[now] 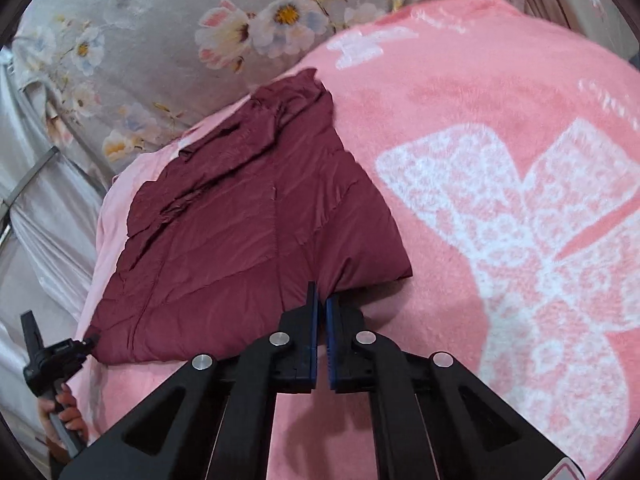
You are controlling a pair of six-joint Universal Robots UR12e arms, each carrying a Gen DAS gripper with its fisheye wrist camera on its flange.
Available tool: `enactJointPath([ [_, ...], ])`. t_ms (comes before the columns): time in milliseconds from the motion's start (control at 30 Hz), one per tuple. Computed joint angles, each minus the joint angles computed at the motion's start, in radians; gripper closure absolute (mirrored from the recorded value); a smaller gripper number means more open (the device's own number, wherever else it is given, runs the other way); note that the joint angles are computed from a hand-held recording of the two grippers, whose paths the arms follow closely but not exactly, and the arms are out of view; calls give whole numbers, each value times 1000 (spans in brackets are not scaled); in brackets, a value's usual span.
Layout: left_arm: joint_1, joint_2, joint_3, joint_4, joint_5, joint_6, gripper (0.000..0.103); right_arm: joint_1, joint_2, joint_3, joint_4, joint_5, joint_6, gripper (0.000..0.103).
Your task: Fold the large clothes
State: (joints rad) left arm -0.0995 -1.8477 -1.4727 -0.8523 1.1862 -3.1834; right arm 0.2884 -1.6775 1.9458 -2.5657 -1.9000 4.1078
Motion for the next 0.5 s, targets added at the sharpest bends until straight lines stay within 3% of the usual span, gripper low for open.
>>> enactJointPath([
  [300, 50, 133, -77, 51, -96, 74, 97, 129, -68, -5, -89, -227, -78, 101],
  [500, 116, 245, -133, 188, -196, 58, 98, 244, -73, -54, -213, -445, -228, 102],
])
